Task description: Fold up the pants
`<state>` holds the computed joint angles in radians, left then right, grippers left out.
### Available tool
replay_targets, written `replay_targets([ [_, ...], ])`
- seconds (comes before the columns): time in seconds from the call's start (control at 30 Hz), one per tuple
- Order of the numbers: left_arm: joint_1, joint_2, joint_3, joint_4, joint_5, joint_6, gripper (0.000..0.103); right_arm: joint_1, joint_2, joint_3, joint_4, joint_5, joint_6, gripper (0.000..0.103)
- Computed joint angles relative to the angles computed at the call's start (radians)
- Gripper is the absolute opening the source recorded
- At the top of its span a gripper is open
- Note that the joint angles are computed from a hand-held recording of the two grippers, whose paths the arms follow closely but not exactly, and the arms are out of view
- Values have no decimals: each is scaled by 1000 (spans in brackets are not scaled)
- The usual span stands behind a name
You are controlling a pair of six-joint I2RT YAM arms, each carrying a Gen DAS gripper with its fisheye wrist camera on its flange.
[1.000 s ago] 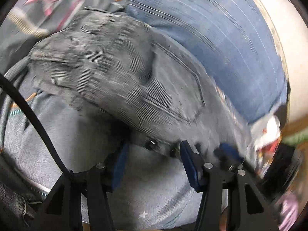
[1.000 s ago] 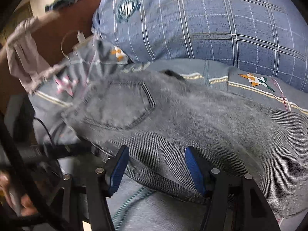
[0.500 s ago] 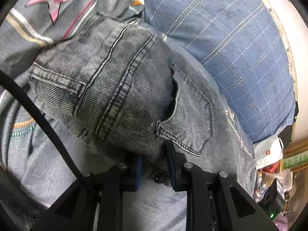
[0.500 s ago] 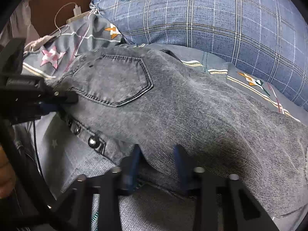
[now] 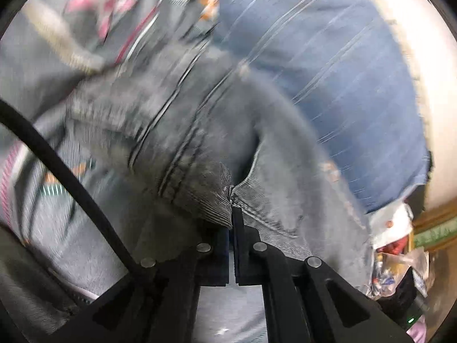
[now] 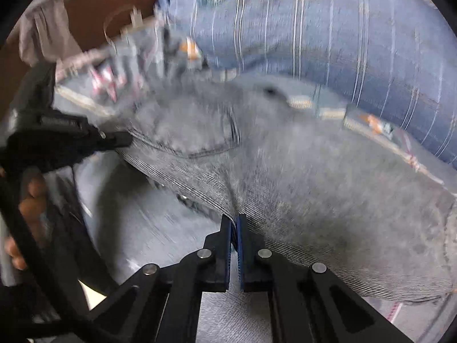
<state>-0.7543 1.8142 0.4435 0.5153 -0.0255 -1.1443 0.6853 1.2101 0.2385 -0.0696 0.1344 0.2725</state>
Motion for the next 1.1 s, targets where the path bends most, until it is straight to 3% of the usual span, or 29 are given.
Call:
replay_targets([
  [0.07, -27, -2, -1, -17, -47, -18, 2, -2, 103, 6, 54, -12, -8, 4],
  [0.17, -118, -56, 49, -164, -213, 22, 3, -37, -31, 2, -18, -42, -23, 4],
  [0.27, -127, 8, 101, -211, -224, 26, 9, -133, 86, -5, 80, -125, -62, 7],
  [0.3, -124, 29, 123, -230, -225, 17, 16, -157, 133, -12, 118, -155, -60, 8],
  [0.33, -126, 31, 125, -233, -234, 11, 18, -164, 130, -22, 140, -160, -53, 8],
  [0.37, -126, 26, 127, -234, -247, 14, 19, -164, 82, -12, 89, -162, -55, 9],
  [0.43, -171, -20, 115, -259, -338, 19, 31, -194, -40, -18, 25, -200, -73, 11],
  [0.47, -191, -38, 111, -270, -378, 15, 36, -231, -119, -28, -4, -236, -80, 15],
  [0.5, -224, -66, 99, -272, -439, 18, 45, -282, -175, -30, -36, -280, -91, 31],
  [0.53, -239, -83, 92, -262, -473, 32, 53, -348, -229, -28, -71, -338, -104, 57],
  [0.57, -268, -101, 91, -263, -523, 45, 56, -421, -300, -33, -104, -394, -109, 69],
  [0.6, -282, -101, 101, -268, -557, 55, 59, -491, -380, -37, -143, -427, -108, 76],
  [0.63, -305, -117, 107, -291, -591, 56, 59, -570, -427, -28, -186, -472, -125, 76],
  [0.73, -333, -114, 164, -336, -579, 101, 59, -795, -539, -6, -317, -636, -167, 76],
  [0.93, -425, -28, 359, -437, -546, 218, 60, -1324, -393, 96, -410, -944, -331, 76],
  [1.1, -474, 70, 547, -498, -460, 318, 61, -1573, -271, 209, -533, -1046, -514, 76],
])
